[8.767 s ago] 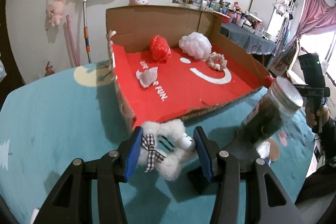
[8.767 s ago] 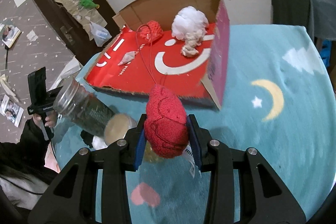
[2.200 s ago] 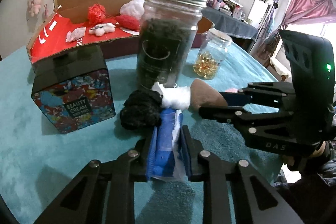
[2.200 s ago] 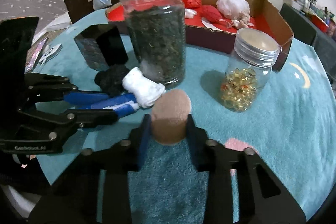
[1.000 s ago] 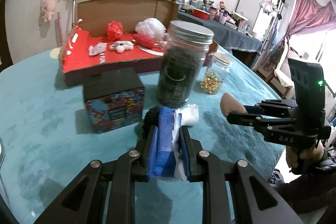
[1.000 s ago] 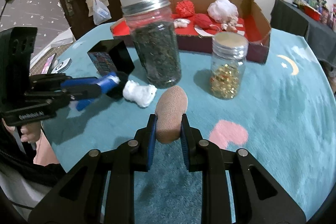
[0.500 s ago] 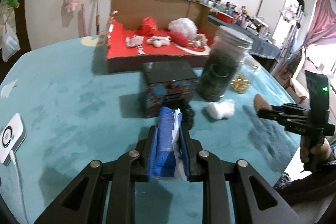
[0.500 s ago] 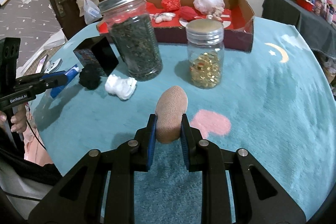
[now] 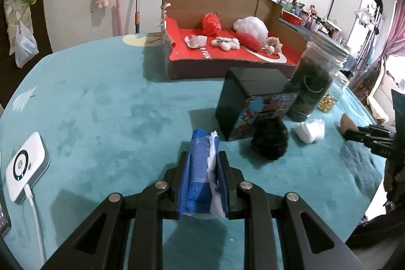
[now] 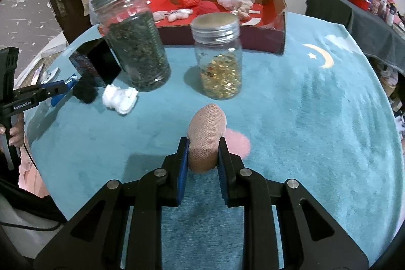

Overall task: Organize soft objects
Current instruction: 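Carry the blue tube and beige sponge with both tools into the red box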

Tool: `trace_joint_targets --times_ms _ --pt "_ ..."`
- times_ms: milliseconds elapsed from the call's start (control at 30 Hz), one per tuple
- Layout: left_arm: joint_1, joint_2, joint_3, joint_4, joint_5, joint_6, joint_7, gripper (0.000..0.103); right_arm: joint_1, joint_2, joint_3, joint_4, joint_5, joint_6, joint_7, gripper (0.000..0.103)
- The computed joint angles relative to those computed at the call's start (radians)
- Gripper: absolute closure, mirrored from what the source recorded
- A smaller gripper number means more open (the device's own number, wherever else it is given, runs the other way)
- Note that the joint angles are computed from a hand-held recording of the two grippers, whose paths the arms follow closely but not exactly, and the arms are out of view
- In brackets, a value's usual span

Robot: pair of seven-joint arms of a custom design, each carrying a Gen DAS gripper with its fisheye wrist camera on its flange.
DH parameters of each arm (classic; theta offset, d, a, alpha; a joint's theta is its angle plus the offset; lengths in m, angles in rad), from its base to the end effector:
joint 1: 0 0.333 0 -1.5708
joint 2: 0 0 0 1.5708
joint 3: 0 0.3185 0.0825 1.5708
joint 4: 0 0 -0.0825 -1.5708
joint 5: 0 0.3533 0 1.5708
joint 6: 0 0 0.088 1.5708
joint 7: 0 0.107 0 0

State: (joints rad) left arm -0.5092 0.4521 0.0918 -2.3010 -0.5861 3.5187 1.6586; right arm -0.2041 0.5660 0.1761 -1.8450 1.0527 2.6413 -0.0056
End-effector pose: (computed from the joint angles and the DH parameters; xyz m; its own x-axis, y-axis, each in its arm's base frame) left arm 0.5227 -0.1610 0.2676 0.0536 -0.9915 0.1187 -0.7343 -0.1197 -0.6682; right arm 0.6367 -0.0507 0.2594 0.6055 -0.7850 -0.1306 -0.6627 -0.4065 -0.6290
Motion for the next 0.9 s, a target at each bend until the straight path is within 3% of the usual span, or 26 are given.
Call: trace_joint_targets --times_ms 167,333,733,900 --pt "0.034 0.015 -0.008 0.013 0.048 0.003 0.014 0.081 0.001 0.020 -0.009 0.031 -0.033 0.008 0.018 0.083" --pt "0.118 0.023 -0.055 0.027 0.143 0.006 0.005 0.081 -0.005 0.038 -0.003 0.060 -0.060 0.038 0.039 0.083" --pt "0.184 0.048 -0.048 0.127 0.312 -0.088 0.007 0.081 -0.019 0.112 0.024 0.206 -0.207 0.067 0.106 0.083" --pt "0.292 0.050 -0.128 0.153 0.420 -0.102 -0.022 0.081 -0.024 0.145 0.037 0.274 -0.277 0.029 0.140 0.083"
